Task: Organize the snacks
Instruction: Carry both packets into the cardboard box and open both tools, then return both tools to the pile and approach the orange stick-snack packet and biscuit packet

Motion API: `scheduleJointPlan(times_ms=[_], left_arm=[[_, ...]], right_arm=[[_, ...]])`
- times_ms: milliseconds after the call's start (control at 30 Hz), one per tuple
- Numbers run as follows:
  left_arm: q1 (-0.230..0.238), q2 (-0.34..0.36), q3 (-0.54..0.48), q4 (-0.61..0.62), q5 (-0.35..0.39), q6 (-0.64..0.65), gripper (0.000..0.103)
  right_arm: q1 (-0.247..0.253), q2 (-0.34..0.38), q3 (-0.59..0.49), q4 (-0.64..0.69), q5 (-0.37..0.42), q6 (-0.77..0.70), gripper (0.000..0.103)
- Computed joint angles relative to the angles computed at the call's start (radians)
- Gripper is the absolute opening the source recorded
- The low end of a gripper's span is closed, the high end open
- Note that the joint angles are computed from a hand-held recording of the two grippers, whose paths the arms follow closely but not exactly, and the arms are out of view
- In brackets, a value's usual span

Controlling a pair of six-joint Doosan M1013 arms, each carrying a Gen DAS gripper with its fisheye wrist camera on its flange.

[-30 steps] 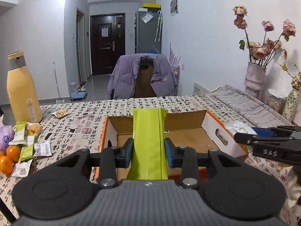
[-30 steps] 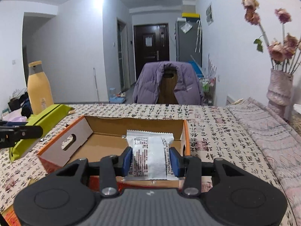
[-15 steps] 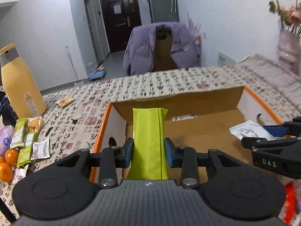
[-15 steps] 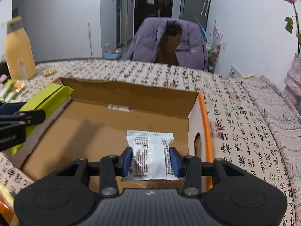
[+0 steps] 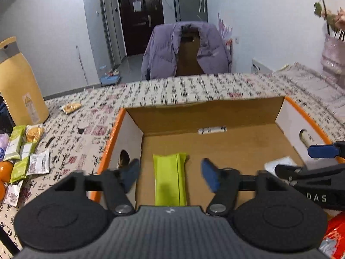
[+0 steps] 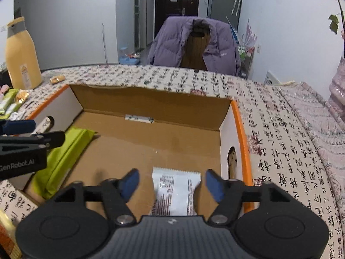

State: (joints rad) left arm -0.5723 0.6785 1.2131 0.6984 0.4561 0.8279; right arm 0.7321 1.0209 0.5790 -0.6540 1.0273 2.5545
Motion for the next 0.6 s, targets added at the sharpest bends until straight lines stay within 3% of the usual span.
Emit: scheduleJointPlan(times_ms=[133,167,300,400,600], left_arm=[[0.007,-0.043,0.070,0.090,-0.098,-0.118,0.102],[0.007,-0.053,0.089,0.144,-0.120,-0.179,0.103],[0.005,-0.094,0.153,0.275,-0.176,-0.326,0.103],[0.002,-0.130,0.211,0.486,-0.214,-0.544,0.103],[-0.001,-0.205,0.332,1.037,-0.249,-1.122,0.103]], right_arm=[[0.012,-0.052,0.094,-0.062,-0.071,0.062,0.095],[0.015,-0.064,0.115,-0.076,-0.083,0.078,0.103],[0.035,-0.112,0.202,-0.169,-0.124,0.172,0.103],[0.053,-0.145,0.263,-0.251,-0.139,0.243,0.103],[0.100,-0.213,0.391,-0.432,-0.149,0.415,0.103]])
